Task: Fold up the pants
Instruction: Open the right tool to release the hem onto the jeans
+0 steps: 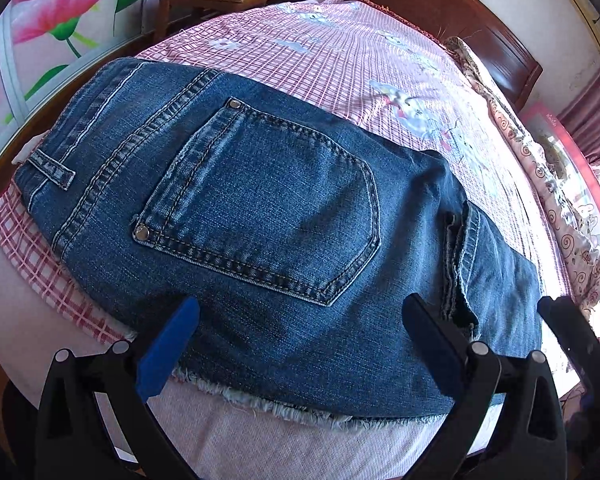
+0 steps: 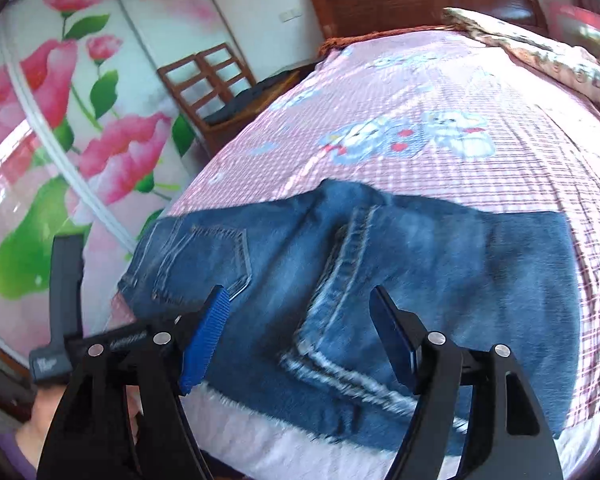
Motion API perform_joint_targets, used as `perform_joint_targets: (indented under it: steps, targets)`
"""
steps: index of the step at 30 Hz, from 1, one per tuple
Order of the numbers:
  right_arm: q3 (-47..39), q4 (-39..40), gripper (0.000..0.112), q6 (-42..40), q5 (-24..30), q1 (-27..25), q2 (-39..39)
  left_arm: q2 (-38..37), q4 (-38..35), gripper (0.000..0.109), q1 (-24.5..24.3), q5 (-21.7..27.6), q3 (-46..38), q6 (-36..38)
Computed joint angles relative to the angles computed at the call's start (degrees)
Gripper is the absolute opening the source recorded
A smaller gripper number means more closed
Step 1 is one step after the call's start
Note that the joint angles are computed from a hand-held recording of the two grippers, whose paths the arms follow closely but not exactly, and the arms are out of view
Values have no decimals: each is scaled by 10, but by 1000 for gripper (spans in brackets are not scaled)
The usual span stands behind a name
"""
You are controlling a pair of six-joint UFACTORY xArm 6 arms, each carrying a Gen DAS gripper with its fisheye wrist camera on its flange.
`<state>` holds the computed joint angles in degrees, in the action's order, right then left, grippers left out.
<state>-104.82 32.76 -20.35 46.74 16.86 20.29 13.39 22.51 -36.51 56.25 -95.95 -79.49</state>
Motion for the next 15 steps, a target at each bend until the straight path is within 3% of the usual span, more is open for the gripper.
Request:
perform_joint_targets:
  steps: [5, 8, 11, 15]
  targets:
    - [-112, 102, 72, 49, 68, -37, 96, 6, 4, 101, -2, 9, -9, 3]
    - [-116, 93, 72, 76, 117, -28, 125, 11, 4, 101, -3, 17, -16, 7]
    - [-34, 57, 72, 24, 36, -1, 78, 10, 1, 101, -2, 16, -16, 8]
    - [-69, 14, 72, 48, 61, 3, 94, 11, 2, 101, -3, 15, -17, 8]
